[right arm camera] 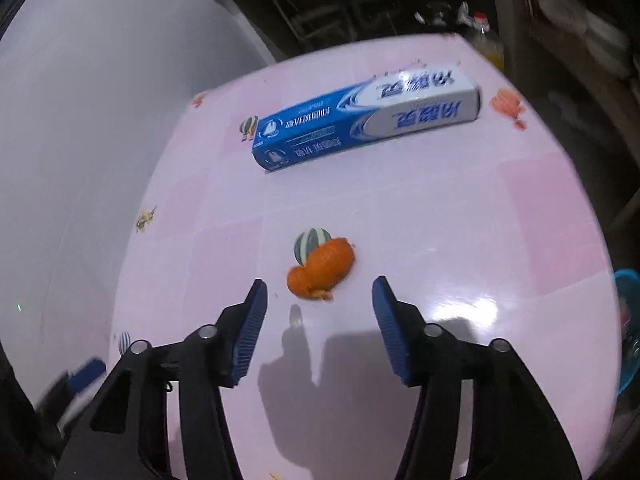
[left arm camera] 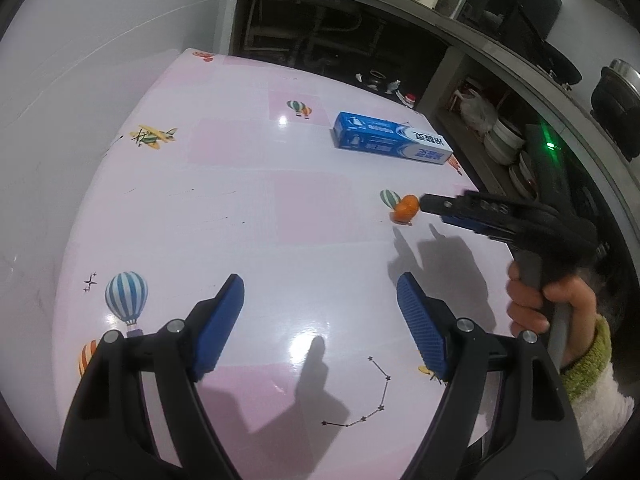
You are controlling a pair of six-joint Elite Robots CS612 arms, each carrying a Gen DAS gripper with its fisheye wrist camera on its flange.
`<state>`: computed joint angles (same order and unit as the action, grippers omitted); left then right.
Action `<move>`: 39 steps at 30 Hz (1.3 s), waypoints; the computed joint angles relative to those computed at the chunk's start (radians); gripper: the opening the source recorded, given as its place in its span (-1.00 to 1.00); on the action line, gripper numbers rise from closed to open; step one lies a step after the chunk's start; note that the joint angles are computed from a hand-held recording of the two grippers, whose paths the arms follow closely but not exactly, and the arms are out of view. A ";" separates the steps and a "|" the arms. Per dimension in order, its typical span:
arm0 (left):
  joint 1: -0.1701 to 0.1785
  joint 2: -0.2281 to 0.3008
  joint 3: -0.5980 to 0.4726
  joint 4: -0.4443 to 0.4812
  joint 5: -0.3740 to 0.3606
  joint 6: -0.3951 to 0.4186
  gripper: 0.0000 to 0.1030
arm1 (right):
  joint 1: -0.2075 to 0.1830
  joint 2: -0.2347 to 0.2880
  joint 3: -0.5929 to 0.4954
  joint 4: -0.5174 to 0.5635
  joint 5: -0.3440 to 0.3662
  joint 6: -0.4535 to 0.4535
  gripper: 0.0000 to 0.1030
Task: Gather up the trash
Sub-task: 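Move both open tools back over the table toward the orange peel and toothpaste box, then grasp the orange peel with the right tool while the left tool grasps the blue toothpaste box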
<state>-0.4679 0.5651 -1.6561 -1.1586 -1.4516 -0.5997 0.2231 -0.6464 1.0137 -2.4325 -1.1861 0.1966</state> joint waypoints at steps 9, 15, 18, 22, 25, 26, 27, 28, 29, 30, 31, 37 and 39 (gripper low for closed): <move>0.018 -0.001 0.023 -0.029 -0.023 0.000 0.45 | 0.028 0.059 -0.090 0.043 -0.116 0.053 -0.47; 0.031 -0.030 0.092 -0.115 -0.024 0.062 0.45 | 0.021 0.063 -0.096 0.055 -0.086 0.033 -0.76; 0.043 -0.064 0.170 -0.187 -0.056 0.123 0.46 | 0.011 0.048 -0.065 0.035 -0.057 0.032 -0.78; 0.060 -0.130 0.325 -0.285 -0.157 0.261 0.61 | -0.011 0.005 0.008 0.004 -0.015 0.026 -0.78; 0.058 -0.198 0.487 -0.340 -0.186 0.458 0.62 | -0.029 -0.026 0.063 -0.021 0.016 0.024 -0.78; 0.056 -0.214 0.531 -0.364 -0.187 0.517 0.63 | -0.036 -0.036 0.081 -0.028 0.025 0.025 -0.78; 0.055 -0.232 0.585 -0.398 -0.195 0.587 0.65 | -0.043 -0.049 0.104 -0.041 0.030 0.031 -0.78; 0.055 -0.254 0.641 -0.422 -0.211 0.646 0.65 | -0.049 -0.059 0.120 -0.048 0.034 0.034 -0.78; 0.056 -0.282 0.709 -0.430 -0.223 0.691 0.65 | -0.052 -0.063 0.128 -0.054 0.040 0.041 -0.78; 0.055 -0.309 0.770 -0.426 -0.225 0.717 0.65 | -0.056 -0.068 0.137 -0.061 0.047 0.047 -0.78; 0.053 -0.338 0.835 -0.419 -0.210 0.741 0.65 | -0.061 -0.075 0.151 -0.069 0.056 0.054 -0.78; 0.017 -0.438 1.081 -0.416 0.013 0.960 0.48 | -0.071 -0.103 0.204 -0.103 0.071 0.074 -0.78; 0.013 -0.447 1.103 -0.405 0.043 0.968 0.27 | -0.071 -0.109 0.213 -0.111 0.073 0.072 -0.78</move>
<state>-0.4547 0.1183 -0.5532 -1.5634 -1.4087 0.3684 0.1517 -0.7552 1.2263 -2.5438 -1.1127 0.2684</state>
